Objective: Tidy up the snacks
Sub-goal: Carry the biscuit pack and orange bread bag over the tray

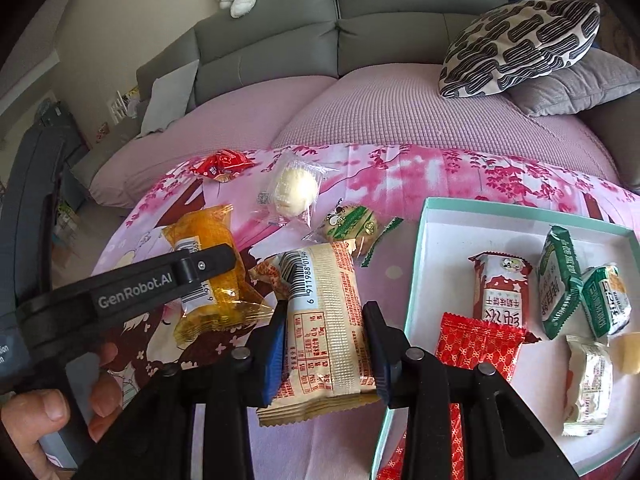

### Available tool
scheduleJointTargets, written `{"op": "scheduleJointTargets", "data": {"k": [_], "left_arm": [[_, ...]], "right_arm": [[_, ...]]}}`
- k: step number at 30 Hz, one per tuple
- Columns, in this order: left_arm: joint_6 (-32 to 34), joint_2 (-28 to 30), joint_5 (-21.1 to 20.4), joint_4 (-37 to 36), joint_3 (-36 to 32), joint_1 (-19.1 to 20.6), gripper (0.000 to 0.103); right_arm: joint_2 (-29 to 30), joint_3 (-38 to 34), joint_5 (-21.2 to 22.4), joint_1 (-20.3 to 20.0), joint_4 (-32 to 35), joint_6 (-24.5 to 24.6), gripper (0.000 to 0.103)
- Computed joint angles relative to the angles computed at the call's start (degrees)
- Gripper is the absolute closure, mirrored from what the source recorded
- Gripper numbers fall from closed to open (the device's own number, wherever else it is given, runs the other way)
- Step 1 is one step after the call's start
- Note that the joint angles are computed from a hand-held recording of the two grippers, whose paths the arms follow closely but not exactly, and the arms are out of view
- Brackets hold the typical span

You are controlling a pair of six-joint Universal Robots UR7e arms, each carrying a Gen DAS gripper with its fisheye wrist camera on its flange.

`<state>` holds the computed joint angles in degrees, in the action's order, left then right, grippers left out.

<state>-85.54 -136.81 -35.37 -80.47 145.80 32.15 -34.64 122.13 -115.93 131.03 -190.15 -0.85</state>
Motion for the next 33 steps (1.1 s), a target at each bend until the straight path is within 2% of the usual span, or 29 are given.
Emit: {"op": "scheduleJointTargets", "data": {"k": [14, 22, 33], "left_arm": [[2.1, 7.9, -1.0, -6.7, 0.5, -5.0, 0.058], [5.7, 15.3, -1.7, -15.2, 1.3, -6.5, 0.058], [15.5, 27.1, -3.7, -31.0, 2.1, -7.5, 0.058]], "right_arm": [[-6.1, 5.9, -1.4, -3.7, -6.3, 1.6, 0.064], [-10.9, 9.9, -2.9, -7.5, -10.7, 2.5, 0.064], [-17.1, 15.0, -6.0, -12.8, -17.1, 3.9, 0.064]]}}
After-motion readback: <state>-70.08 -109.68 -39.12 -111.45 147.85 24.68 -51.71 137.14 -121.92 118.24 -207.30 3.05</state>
